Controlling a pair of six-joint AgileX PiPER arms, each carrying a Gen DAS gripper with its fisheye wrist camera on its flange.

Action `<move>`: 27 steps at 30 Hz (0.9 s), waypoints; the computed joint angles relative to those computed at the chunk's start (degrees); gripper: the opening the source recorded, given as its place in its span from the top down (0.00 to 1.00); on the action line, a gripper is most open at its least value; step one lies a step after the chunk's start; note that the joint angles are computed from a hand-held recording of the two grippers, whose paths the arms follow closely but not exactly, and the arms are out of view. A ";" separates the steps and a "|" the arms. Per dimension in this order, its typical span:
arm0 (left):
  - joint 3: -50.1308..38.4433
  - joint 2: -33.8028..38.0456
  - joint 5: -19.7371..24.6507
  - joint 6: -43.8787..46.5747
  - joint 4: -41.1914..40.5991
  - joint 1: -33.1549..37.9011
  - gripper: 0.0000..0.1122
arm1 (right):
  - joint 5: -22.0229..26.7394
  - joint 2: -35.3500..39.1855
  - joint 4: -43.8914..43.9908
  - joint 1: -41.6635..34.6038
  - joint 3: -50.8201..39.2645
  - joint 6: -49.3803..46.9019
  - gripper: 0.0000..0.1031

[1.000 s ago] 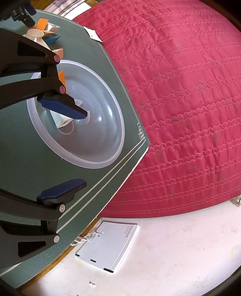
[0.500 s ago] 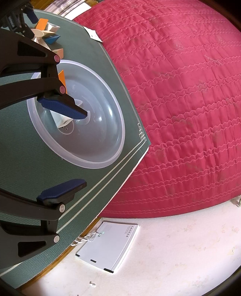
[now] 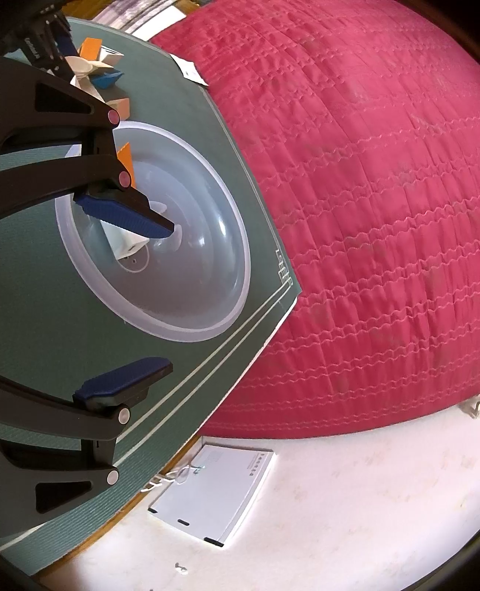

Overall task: Organize rigid objects
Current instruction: 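Grasp the pale pink wedge block with the right gripper while the left gripper lifts the cup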

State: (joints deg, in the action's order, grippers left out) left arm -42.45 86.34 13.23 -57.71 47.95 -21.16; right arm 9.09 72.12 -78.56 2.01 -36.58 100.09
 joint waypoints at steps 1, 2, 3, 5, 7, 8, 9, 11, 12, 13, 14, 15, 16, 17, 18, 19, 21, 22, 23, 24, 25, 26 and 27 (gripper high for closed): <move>0.15 -0.10 0.03 -0.83 0.79 -0.22 0.51 | 0.33 -0.28 -1.54 0.49 0.34 1.41 0.34; 0.32 -0.24 -0.28 -0.71 0.67 -0.15 0.51 | 0.90 -0.20 -1.50 1.17 0.13 1.37 0.34; 0.59 -0.55 -0.81 0.14 -0.20 0.23 0.51 | 1.46 -0.40 -1.99 1.90 0.27 1.78 0.34; 0.99 -1.07 -1.75 1.68 -1.83 1.01 0.51 | 3.18 -0.87 -2.01 4.01 0.44 1.47 0.34; 1.57 -1.70 -2.58 3.01 -3.38 1.76 0.51 | 4.83 -1.44 -0.70 6.03 0.62 0.04 0.34; 1.86 -2.04 -2.78 3.41 -3.88 1.99 0.51 | 5.34 -1.86 0.86 6.89 0.73 -1.57 0.34; 2.28 -2.48 -2.95 3.40 -3.96 2.21 0.51 | 5.84 -2.41 3.05 7.97 0.95 -3.75 0.34; 3.11 -3.36 -3.12 2.34 -2.99 2.45 0.51 | 6.73 -3.68 8.30 10.59 1.60 -8.71 0.34; 3.69 -4.03 -3.18 1.53 -2.19 2.60 0.51 | 7.31 -4.70 11.82 12.54 2.16 -11.80 0.34; 3.92 -4.38 -3.24 1.46 -2.10 2.78 0.51 | 7.58 -5.21 14.16 13.72 2.30 -13.91 0.34; 4.36 -4.96 -3.34 0.90 -1.53 2.99 0.51 | 7.93 -5.78 16.13 15.13 2.49 -15.60 0.34; 4.82 -5.60 -3.35 -0.06 -0.58 3.17 0.51 | 8.45 -6.28 17.85 16.87 2.56 -17.03 0.34; 5.33 -6.38 -3.25 -1.62 1.00 3.36 0.51 | 9.50 -6.89 19.09 19.28 2.53 -17.73 0.34; 5.75 -7.05 -3.12 -3.12 2.56 3.52 0.51 | 10.10 -7.27 19.92 21.00 2.44 -18.14 0.34; 6.06 -7.50 -3.01 -4.31 3.86 3.74 0.51 | 10.24 -7.29 20.59 22.54 2.25 -18.42 0.34; 6.66 -8.22 -3.14 -5.43 5.16 4.15 0.51 | 10.42 -7.09 21.92 24.39 1.80 -19.27 0.34; 7.49 -9.42 -3.72 -4.69 4.70 5.33 0.51 | 10.21 -5.99 23.94 26.92 0.91 -20.73 0.34; 7.90 -10.01 -3.90 -4.63 4.58 5.68 0.51 | 10.17 -5.05 24.55 28.25 0.31 -21.23 0.34; 8.43 -10.80 -4.52 -2.52 2.64 6.68 0.51 | 10.15 -4.04 24.85 29.15 -0.28 -21.63 0.34; 8.80 -11.32 -4.85 -1.45 1.65 7.30 0.51 | 10.47 -2.71 24.90 30.61 -1.02 -21.78 0.34; 9.07 -11.70 -5.20 -0.74 1.05 7.98 0.51 | 10.53 -1.63 25.12 31.29 -1.65 -22.15 0.34; 9.43 -12.23 -5.49 -0.02 0.42 8.66 0.51 | 10.51 -0.44 25.40 32.20 -2.25 -22.41 0.35; 9.84 -12.82 -6.01 1.15 -0.58 9.52 0.51 | 10.04 0.70 25.79 32.33 -2.84 -22.99 0.35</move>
State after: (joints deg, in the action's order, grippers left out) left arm -32.61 73.52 7.22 -56.56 47.37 -11.64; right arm 19.13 72.81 -52.76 34.34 -39.42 77.10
